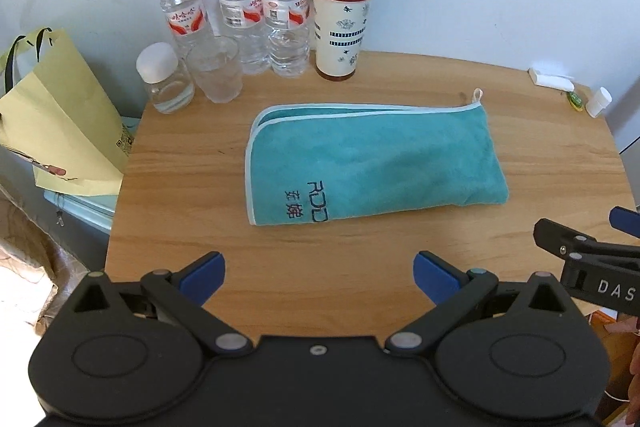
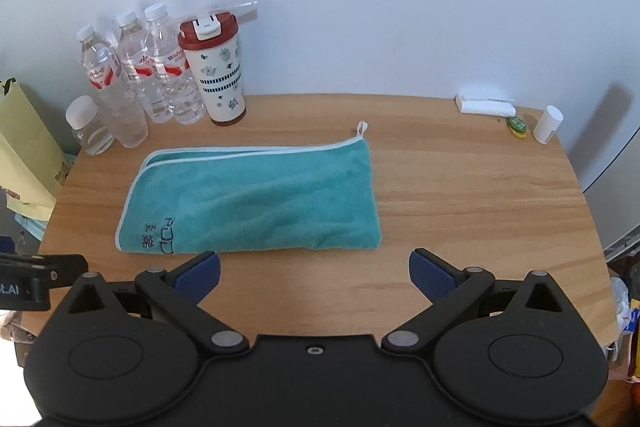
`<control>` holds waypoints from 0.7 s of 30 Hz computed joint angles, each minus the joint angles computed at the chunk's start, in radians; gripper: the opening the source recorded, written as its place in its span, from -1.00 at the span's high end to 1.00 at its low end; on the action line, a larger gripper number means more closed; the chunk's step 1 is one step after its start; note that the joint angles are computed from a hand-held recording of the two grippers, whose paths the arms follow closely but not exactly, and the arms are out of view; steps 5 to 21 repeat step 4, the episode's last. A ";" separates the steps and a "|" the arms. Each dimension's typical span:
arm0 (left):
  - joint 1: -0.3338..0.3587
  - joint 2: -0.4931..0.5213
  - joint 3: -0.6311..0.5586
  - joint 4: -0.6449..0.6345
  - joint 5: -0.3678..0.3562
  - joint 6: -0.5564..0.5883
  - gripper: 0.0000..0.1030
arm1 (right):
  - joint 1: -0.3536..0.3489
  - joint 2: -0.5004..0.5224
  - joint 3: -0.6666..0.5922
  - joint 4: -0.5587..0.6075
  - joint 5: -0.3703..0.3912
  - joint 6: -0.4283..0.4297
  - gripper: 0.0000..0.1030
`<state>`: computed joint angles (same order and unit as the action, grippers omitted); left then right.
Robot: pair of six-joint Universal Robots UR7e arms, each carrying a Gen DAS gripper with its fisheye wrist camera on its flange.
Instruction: Fold towel
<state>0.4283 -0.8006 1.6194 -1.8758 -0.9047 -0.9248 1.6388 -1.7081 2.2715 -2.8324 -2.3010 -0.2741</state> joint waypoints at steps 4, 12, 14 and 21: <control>-0.033 -0.004 -0.019 0.045 -0.001 -0.037 -0.99 | -0.008 -0.008 0.001 0.010 0.011 0.001 -0.99; -0.033 -0.004 -0.019 0.045 -0.001 -0.037 -0.99 | -0.008 -0.008 0.001 0.010 0.011 0.001 -0.99; -0.033 -0.004 -0.019 0.045 -0.001 -0.037 -0.99 | -0.008 -0.008 0.001 0.010 0.011 0.001 -0.99; -0.033 -0.004 -0.019 0.045 -0.001 -0.037 -0.99 | -0.008 -0.008 0.001 0.010 0.011 0.001 -0.99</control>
